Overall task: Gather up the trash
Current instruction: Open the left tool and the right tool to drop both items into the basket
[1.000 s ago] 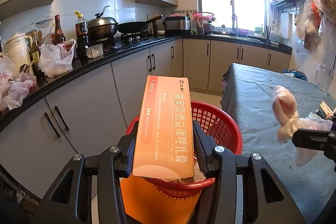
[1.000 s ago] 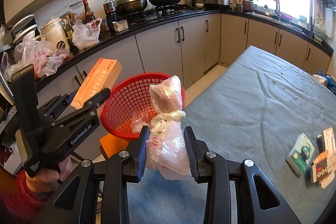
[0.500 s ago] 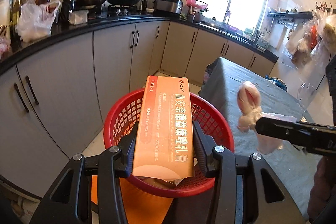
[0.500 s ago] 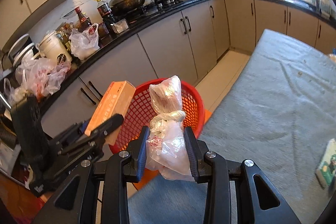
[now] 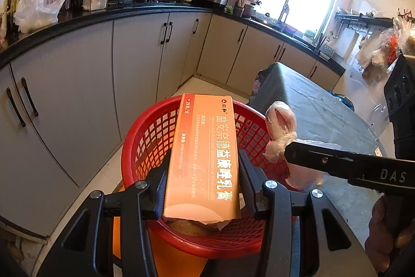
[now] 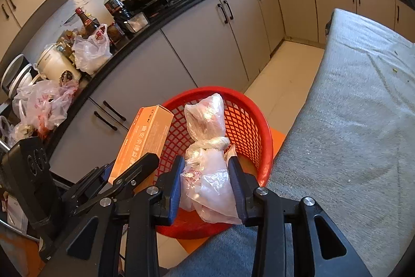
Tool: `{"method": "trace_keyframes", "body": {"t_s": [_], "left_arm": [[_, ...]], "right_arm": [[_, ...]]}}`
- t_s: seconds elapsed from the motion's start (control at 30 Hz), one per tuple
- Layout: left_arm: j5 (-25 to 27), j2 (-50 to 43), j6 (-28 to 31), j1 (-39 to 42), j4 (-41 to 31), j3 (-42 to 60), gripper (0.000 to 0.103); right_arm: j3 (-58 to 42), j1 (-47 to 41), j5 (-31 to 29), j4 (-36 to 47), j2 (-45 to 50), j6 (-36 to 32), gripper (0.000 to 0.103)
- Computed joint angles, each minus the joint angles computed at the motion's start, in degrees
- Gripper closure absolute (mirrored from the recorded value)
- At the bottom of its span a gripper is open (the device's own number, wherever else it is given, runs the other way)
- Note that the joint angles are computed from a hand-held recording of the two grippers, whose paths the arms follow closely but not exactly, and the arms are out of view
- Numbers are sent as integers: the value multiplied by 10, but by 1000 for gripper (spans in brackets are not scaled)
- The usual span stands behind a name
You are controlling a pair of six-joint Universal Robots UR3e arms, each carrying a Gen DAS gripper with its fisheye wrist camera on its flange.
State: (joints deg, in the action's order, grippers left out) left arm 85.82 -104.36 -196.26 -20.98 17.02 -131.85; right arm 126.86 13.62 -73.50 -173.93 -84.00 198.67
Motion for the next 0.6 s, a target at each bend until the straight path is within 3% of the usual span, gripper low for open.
{"method": "trace_keyframes", "body": {"t_s": [0.37, 0.43, 0.6], "left_arm": [[-11, -14, -2, 12, 6, -1, 58], [-11, -7, -5, 14, 3, -4, 58], [-10, 13, -7, 13, 3, -15, 56]], "right_arm": [[-3, -10, 9, -13, 22, 4, 59], [1, -12, 12, -14, 15, 2, 53], [27, -20, 12, -15, -24, -3, 52]]}}
